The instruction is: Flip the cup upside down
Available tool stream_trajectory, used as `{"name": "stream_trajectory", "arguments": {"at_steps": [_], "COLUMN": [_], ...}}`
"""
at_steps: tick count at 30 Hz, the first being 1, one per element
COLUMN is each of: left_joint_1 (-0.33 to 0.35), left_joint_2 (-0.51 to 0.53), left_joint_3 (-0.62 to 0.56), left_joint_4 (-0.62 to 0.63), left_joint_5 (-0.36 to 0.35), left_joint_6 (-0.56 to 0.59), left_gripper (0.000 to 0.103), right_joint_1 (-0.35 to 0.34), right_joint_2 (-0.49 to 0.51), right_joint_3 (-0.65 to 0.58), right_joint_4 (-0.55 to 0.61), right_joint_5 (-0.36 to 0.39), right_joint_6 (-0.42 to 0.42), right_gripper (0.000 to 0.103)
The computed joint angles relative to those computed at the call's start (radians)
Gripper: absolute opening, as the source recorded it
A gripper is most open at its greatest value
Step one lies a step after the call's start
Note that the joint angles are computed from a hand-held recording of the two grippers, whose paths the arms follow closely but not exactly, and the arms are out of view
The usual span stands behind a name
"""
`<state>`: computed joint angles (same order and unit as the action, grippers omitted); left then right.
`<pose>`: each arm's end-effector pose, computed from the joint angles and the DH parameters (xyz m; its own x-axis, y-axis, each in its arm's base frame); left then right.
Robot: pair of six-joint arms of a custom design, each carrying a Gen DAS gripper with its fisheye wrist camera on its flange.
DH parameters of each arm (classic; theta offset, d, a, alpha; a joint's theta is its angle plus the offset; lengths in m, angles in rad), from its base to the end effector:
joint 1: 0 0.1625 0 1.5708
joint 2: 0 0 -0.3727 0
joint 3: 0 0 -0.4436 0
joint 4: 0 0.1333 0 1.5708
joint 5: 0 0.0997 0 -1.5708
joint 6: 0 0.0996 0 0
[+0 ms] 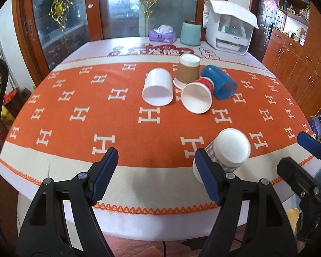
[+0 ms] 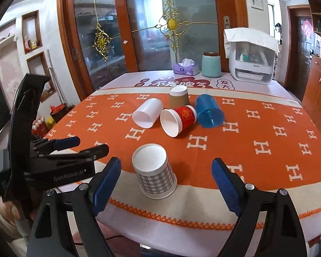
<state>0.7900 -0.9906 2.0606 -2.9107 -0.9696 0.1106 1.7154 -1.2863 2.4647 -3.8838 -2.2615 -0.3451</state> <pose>-0.2420 -0.5137 0.0325 -0.6128 0.5460 -0.5712 0.7506 0.6282 -0.2048 0.1247 -0.3719 0.1683 -0.7755 0.2918 0.5599 -0.3435 0.5492 -0.7619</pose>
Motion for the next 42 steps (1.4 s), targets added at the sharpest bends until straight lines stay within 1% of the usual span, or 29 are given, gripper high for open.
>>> {"name": "stream_trajectory", "arguments": {"at_steps": [2, 6, 10, 11, 15, 25, 42], "left_joint_1": [-0.017, -0.048, -0.079, -0.087, -0.110, -0.135, -0.138], "left_joint_2": [-0.013, -0.040, -0.060, -0.066, -0.087, -0.110, -0.098], "left_joint_3": [0.009, 0.020, 0.027, 0.030, 0.032, 0.023, 0.000], "left_joint_4": [-0.004, -0.018, -0.037, -0.043, -0.056, -0.047, -0.047], "left_joint_5": [0.008, 0.016, 0.032, 0.037, 0.042, 0.040, 0.042], "left_joint_6": [0.000, -0.001, 0.008, 0.009, 0.015, 0.010, 0.015], "left_gripper": [0.075, 0.076, 0.082, 0.083, 0.083, 0.083, 0.083], "right_joint_1": [0.021, 0.059, 0.083, 0.093, 0.120, 0.151, 0.148], "right_joint_2": [-0.020, -0.068, -0.122, -0.131, -0.137, -0.149, -0.143], "right_joint_3": [-0.003, -0.007, -0.010, -0.014, -0.030, -0.058, -0.076], "right_joint_4": [0.027, 0.076, 0.134, 0.142, 0.133, 0.142, 0.148], "right_joint_5": [-0.029, -0.068, -0.079, -0.088, -0.121, -0.153, -0.142], "right_joint_6": [0.027, 0.071, 0.110, 0.117, 0.101, 0.099, 0.098], "right_gripper": [0.087, 0.087, 0.087, 0.087, 0.087, 0.087, 0.088]}}
